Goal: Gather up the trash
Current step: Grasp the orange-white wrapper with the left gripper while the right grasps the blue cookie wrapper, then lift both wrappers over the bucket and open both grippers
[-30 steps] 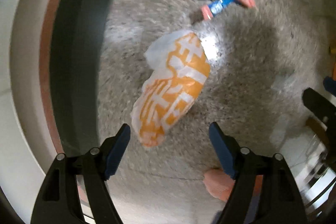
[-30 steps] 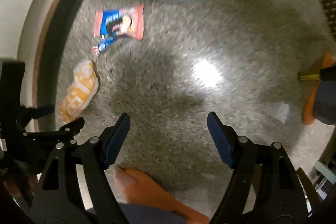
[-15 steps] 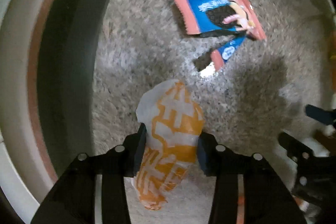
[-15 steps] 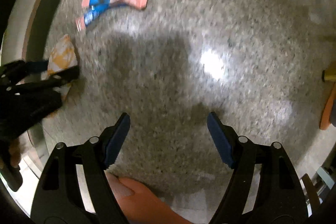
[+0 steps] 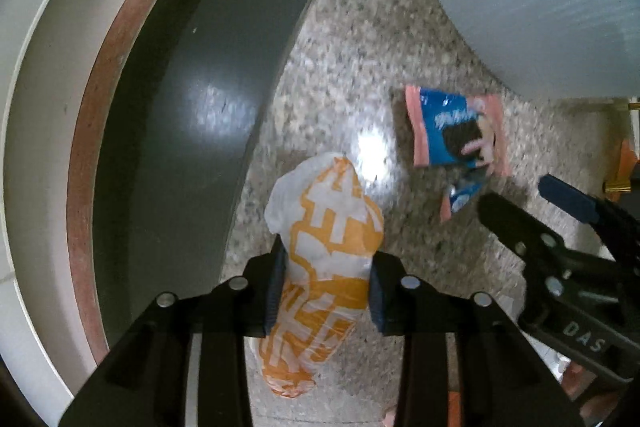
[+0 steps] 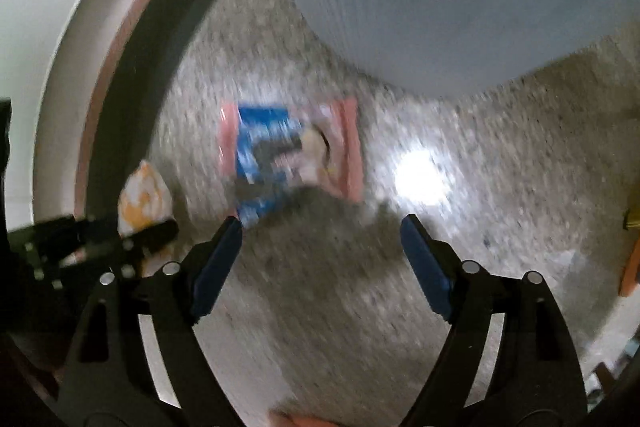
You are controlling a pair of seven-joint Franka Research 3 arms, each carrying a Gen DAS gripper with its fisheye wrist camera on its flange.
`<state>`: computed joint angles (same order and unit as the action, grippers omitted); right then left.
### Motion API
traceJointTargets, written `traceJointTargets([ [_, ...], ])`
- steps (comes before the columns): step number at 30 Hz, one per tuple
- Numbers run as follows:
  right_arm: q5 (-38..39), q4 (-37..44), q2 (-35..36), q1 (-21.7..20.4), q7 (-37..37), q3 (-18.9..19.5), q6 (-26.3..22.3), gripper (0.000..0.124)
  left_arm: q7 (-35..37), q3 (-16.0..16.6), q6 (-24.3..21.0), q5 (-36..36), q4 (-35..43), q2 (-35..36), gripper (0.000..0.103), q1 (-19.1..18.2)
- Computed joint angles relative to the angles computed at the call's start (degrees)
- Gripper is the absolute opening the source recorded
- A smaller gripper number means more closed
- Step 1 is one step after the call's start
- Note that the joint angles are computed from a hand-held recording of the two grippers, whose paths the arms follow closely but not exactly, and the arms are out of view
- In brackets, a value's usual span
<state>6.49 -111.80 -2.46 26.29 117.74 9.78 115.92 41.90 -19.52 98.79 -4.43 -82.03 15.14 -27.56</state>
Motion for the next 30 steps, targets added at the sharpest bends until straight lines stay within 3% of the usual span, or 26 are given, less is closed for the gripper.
traceJointTargets([
  [5, -2.80, 2.19, 4.49, 0.47, 4.94, -0.08, 2.26, 0.080, 1.01, 0.78, 0.27, -0.34, -0.48, -0.68, 0.034, 1.47],
  [11, -6.59, 4.07, 8.02, 2.08, 5.46, -0.35, 4.23, 0.084, 3.14, 0.95, 3.10, -0.63, -9.39, -6.50, 0.034, 2.91],
  [12, -8.71, 4.55, 8.52, 2.81, 4.97, -0.12, 3.46, 0.078, 3.35, 1.16, 3.45, -1.08, -10.51, -7.37, 0.034, 3.31],
  [13, -12.94, 3.49, 8.04, 4.50, 4.97, -0.23, 4.71, 0.037, 3.45, 1.17, 3.56, -1.42, -12.17, -8.60, 0.034, 3.48],
  [14, -13.15, 2.93, 7.78, 4.19, 3.78, 0.20, 5.60, 0.004, 3.84, 1.30, 3.01, -1.41, -12.36, -8.90, 0.034, 3.70],
  [19, -3.04, 3.28, 8.84, 2.83, -2.69, -0.25, 6.36, 0.002, 4.26, 1.63, 5.02, -2.17, -16.65, -12.64, 0.034, 4.29],
  [23, 0.22, 2.93, 7.15, 2.54, -4.67, -0.33, 3.74, 0.002, 5.09, 1.69, 0.24, -2.40, -15.52, -14.53, 0.034, 4.34],
  [26, -0.48, 0.93, 3.92, 2.27, -7.22, -0.30, 4.86, 0.002, 4.02, 1.72, -0.94, -2.91, -14.90, -15.93, 0.034, 4.28],
  [30, 1.06, -0.03, -0.21, 1.75, -10.89, 0.02, 1.89, 0.002, 3.22, 1.68, -6.82, -2.54, -11.14, -16.91, 0.034, 4.12],
])
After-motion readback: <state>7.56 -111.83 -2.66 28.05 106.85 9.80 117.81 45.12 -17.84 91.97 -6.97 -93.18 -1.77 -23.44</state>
